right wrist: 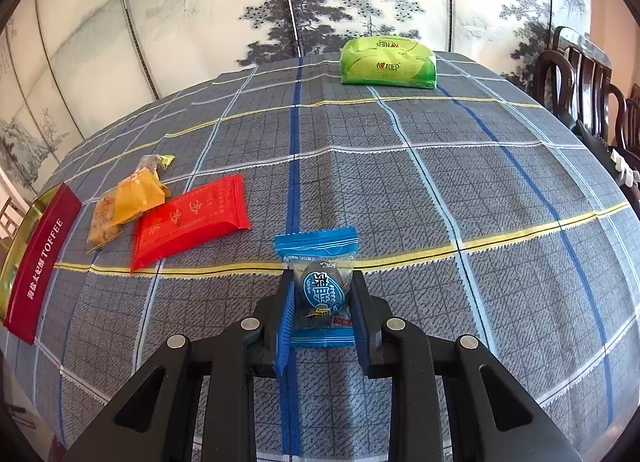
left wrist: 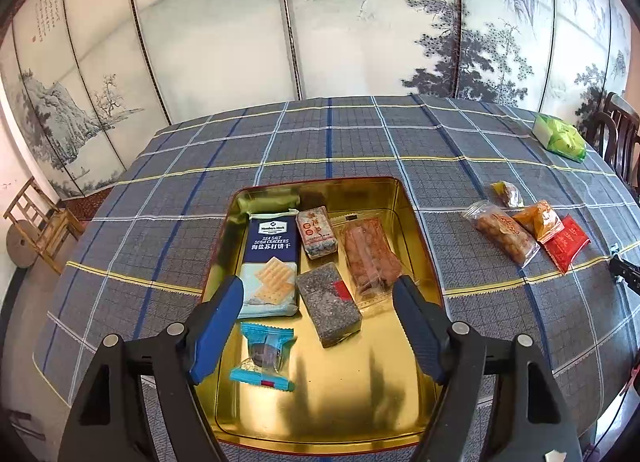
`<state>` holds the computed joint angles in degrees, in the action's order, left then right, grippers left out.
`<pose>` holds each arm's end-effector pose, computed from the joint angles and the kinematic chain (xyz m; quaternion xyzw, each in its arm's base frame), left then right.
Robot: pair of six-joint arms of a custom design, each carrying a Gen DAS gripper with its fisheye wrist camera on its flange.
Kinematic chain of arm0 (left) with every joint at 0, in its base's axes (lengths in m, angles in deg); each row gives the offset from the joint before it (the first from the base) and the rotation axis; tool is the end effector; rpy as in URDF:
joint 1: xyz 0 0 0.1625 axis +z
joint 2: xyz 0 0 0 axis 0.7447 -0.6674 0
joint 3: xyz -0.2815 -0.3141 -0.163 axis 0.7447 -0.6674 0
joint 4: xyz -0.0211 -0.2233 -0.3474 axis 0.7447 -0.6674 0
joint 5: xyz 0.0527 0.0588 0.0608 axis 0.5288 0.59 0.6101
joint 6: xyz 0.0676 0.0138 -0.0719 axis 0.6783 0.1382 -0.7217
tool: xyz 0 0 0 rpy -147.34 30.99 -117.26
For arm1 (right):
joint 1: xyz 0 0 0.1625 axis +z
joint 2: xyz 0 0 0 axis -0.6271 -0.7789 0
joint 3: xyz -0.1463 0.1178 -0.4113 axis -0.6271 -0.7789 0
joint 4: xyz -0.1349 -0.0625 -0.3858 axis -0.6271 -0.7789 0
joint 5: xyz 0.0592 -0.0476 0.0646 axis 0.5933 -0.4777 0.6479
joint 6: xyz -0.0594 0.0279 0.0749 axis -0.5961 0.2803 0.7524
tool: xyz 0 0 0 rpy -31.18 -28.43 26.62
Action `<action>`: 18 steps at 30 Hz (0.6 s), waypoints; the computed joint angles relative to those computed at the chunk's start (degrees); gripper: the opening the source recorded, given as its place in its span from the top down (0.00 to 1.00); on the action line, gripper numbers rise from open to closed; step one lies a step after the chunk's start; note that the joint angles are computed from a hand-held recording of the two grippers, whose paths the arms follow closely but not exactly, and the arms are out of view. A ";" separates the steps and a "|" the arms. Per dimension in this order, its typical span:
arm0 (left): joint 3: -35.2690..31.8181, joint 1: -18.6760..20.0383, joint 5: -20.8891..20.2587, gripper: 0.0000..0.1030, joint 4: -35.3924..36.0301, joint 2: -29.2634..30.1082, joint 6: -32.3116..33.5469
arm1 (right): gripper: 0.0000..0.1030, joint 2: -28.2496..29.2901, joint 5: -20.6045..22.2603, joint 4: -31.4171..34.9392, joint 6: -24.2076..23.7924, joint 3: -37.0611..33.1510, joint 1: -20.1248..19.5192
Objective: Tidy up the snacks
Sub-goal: 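Carry the blue candy wrapper toward the gold tin with the right gripper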
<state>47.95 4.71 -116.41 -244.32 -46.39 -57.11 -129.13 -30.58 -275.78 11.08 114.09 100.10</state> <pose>-0.2681 -0.6787 -0.0242 0.3694 0.8451 -0.2538 0.2913 -0.1485 -0.4716 0.2752 -0.1355 -0.7983 0.4365 0.3922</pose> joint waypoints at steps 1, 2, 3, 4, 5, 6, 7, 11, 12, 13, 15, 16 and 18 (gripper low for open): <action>0.49 0.00 0.21 0.26 -1.01 -0.10 0.36 | 0.74 0.28 -0.05 -0.77 -0.05 0.34 0.12; 0.68 0.06 0.37 0.25 -1.65 -0.11 0.69 | 0.74 0.45 -0.03 -1.32 -0.03 0.73 0.25; 0.86 0.10 0.65 0.24 -2.24 -0.09 0.87 | 0.74 0.60 0.02 -1.56 0.08 1.01 0.42; 0.97 0.12 1.01 0.23 -2.77 -0.04 0.97 | 0.74 0.72 0.06 -1.72 0.18 1.25 0.59; 1.05 0.18 1.24 0.23 -3.24 0.01 1.09 | 0.74 0.86 0.08 -1.92 0.27 1.47 0.75; 1.18 0.25 1.36 0.23 -3.67 0.02 1.23 | 0.74 1.05 0.06 -2.14 0.38 1.64 0.94; 1.24 0.30 1.49 0.23 -3.92 0.05 1.33 | 0.74 1.16 0.14 -2.22 0.49 1.85 1.08; 1.40 0.53 1.94 0.20 -4.57 0.12 1.37 | 0.74 1.92 -0.05 -2.46 0.77 2.35 2.09; 1.44 0.58 2.12 0.19 -4.71 0.15 1.43 | 0.74 2.12 -0.06 -2.51 0.83 2.44 2.37; 1.45 0.64 2.29 0.18 -4.91 0.19 1.54 | 0.74 2.32 -0.06 -2.54 0.97 2.51 2.69; 1.73 0.77 2.53 0.18 -5.60 0.13 1.82 | 0.74 2.58 0.27 -2.74 1.10 2.75 3.22; 1.78 0.84 2.60 0.18 -5.81 0.13 1.89 | 0.74 2.79 0.38 -2.81 1.14 2.85 3.55; 1.84 1.03 2.57 0.18 -5.77 0.03 1.81 | 0.74 3.30 0.40 -3.04 1.04 2.88 4.28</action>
<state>49.79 5.74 -113.84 -250.09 -46.36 -55.30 -125.84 -30.17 -278.82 12.13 116.97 104.38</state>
